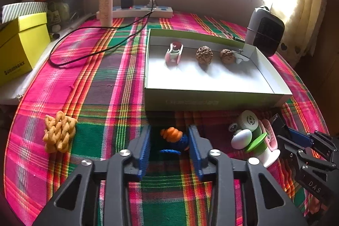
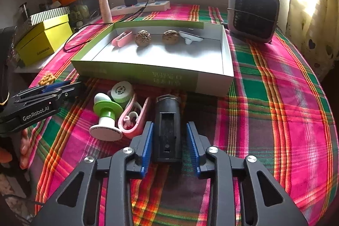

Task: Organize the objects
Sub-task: 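Grasp the orange-and-blue toy with the left gripper while the right gripper grasps the black rectangular device, then carry the orange-and-blue toy and black device with both grippers over the tray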

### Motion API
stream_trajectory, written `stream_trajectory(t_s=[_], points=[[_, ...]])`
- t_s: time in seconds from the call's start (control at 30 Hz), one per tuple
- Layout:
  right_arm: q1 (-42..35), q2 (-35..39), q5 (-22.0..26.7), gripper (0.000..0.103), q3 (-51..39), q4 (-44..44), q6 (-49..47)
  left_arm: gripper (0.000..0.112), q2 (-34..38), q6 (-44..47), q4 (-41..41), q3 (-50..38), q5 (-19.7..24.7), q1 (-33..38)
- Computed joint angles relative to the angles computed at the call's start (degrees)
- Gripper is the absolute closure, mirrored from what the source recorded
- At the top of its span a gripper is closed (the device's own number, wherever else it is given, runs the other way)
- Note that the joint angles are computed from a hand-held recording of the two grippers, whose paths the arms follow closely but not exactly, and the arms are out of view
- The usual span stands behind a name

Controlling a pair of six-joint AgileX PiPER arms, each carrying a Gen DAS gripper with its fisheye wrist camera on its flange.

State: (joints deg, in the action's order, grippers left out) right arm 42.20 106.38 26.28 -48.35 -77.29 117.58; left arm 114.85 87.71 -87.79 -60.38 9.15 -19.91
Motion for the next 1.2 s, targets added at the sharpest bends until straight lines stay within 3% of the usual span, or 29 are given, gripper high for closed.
stream_trajectory(t_s=[0.27,0.4,0.63,0.73,0.87,1.0,1.1,1.2], points=[[-0.25,-0.2,-0.8,0.075,0.39,-1.39,1.16,0.09,-0.13,0.07,0.93,0.17,0.1,-0.51],[0.0,-0.31,-0.95,0.075,0.48,-1.49,0.7,0.09,-0.47,2.08,2.06,0.8,3.06,-0.65],[-0.08,-0.75,-0.74,0.075,1.1,-1.6,1.59,0.088,-1.06,2.78,3.24,1.59,2.74,-1.57],[-0.24,-0.77,-0.9,0.075,1.19,-1.83,1.73,0.082,-1.41,-1.83,7.6,1.71,2.09,-2.03],[-0.28,-0.72,-0.87,0.074,1.09,-1.49,1.29,0.071,-1.79,-0.76,6.35,2.49,1.57,-2.61],[-0.49,-0.41,-0.79,0.074,0.45,-0.33,-0.69,0.071,-1.35,-3.2,7.51,1.83,-0.92,-3.9],[-1.15,-0.6,-1.68,0.074,0.71,-1.25,-0.1,0.072,-1.2,1.52,2.11,1.99,-2.44,-4.61],[-1.48,-0.63,-2.09,0.074,0.82,-1.79,0.12,0.077,-1.16,0.13,3.0,1.88,-4.53,-5.44]])
